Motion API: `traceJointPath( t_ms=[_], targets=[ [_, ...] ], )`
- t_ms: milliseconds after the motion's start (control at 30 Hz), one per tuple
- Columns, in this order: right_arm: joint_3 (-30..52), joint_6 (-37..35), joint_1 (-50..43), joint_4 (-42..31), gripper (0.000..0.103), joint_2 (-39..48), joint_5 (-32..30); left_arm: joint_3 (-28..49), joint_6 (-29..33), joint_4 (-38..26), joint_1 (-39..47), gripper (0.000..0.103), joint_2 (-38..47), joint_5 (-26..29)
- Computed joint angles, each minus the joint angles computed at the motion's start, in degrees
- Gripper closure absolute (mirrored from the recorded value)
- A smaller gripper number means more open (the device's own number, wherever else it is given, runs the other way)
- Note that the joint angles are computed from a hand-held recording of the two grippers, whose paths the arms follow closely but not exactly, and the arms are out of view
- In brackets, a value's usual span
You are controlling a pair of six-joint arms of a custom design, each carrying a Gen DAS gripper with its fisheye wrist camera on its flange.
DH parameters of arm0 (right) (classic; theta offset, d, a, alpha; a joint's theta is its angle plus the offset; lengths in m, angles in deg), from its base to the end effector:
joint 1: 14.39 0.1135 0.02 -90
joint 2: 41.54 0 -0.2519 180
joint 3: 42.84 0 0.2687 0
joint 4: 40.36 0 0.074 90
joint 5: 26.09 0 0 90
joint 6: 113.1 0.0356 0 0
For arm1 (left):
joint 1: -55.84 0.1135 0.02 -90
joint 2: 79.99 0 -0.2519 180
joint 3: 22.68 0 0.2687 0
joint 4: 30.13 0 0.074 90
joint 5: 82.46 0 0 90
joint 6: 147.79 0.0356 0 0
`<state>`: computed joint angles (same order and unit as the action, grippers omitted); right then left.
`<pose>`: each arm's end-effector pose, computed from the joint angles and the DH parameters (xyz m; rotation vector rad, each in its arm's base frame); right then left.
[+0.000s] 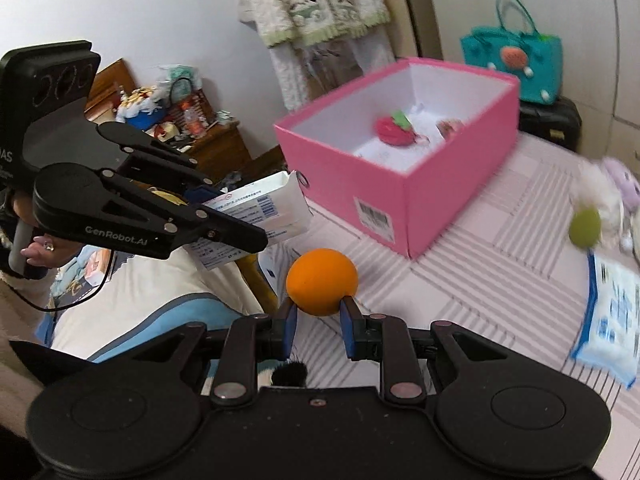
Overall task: Organize soft objects
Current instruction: 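Lift the tube and orange ball and carry both over the pink box, then open the left gripper over the box while the right gripper releases the orange ball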
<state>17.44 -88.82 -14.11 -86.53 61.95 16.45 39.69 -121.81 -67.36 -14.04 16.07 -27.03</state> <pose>0.2755 0.0276 0.0764 -1.3828 2.1182 0.9281 0.1235 -0.2784 0.1173 -0.0027 2.4643 -0.0807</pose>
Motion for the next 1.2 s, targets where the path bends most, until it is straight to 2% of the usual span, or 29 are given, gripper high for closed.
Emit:
traceJointPath(
  t_ms=[133,233,433,533,733,900,1100,1200],
  targets=[
    [0.26,1.00,1.98,-0.10,0.076,-3.74,-0.89,-1.88,-0.93,-1.34,-0.04,0.086,-3.20,-2.64],
    [0.64,3.29,3.47,2.44,0.076,-5.20,-2.15,-2.45,-0.06,-0.69,0.59,0.086,-3.54,-7.23],
    [1.55,14.98,7.53,15.78,0.076,-4.88,-2.01,-10.15,9.54,16.25,6.69,0.086,-8.02,-8.27],
    [2.77,20.67,9.84,22.63,0.076,-3.94,-0.11,-10.73,14.45,20.88,10.82,0.086,-7.27,-8.90],
    [9.93,28.46,15.79,30.65,0.076,1.68,5.64,-11.81,23.69,28.86,21.92,0.086,-7.04,-4.12],
    [23.90,33.30,20.70,29.64,0.076,12.99,10.57,-9.06,27.77,31.25,32.52,0.086,-2.65,1.78],
    [45.20,36.59,24.94,21.88,0.076,29.07,15.55,-3.12,26.58,32.67,45.34,0.086,6.25,11.50],
    [58.02,38.09,25.88,14.62,0.076,37.12,16.65,0.58,26.94,31.79,48.84,0.086,10.85,13.46]
  ],
)
